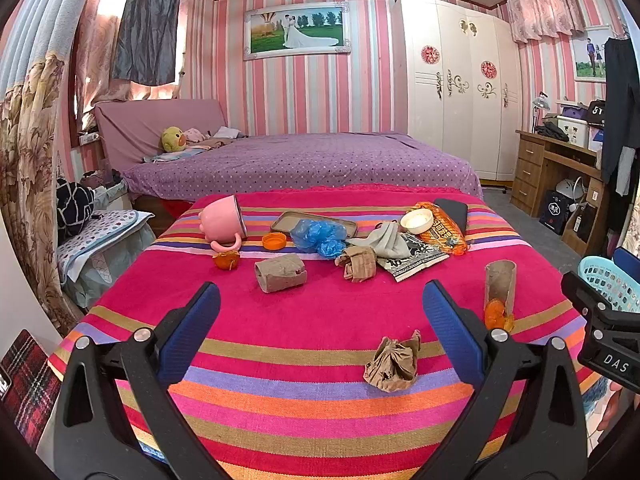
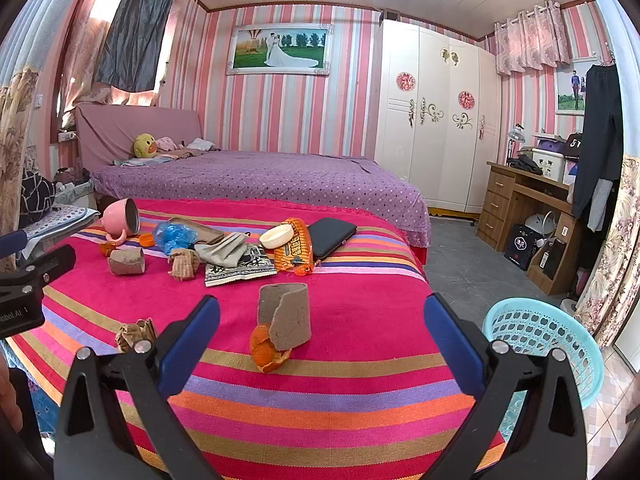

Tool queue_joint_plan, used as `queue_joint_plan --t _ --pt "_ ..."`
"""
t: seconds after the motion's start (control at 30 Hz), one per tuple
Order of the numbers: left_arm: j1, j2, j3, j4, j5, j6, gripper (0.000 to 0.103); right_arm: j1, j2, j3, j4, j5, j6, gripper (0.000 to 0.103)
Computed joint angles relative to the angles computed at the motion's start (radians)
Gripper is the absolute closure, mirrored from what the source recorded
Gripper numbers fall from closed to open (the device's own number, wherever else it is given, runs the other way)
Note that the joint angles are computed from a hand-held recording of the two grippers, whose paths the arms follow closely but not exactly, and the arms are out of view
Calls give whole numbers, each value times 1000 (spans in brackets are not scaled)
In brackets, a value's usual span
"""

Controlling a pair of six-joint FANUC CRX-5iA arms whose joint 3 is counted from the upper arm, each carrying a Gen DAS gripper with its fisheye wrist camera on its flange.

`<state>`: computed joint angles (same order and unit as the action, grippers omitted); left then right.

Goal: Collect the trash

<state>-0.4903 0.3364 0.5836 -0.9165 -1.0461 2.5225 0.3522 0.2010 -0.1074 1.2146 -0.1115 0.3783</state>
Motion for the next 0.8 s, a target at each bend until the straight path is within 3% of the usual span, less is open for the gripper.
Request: queue_joint_plan --t 0.2,0.47,0.63,0.8 --pt "0 0 0 0 1 0 5 18 -8 17 -123 -27 120 4" --pt "0 0 0 0 0 -1 5 12 -8 10 -84 -18 82 4" --pt "1 0 0 2 0 -1 5 18 -16 21 -187 -34 184 4" --pt "0 1 1 1 -1 -2 5 2 -15 7 -140 -17 138 4"
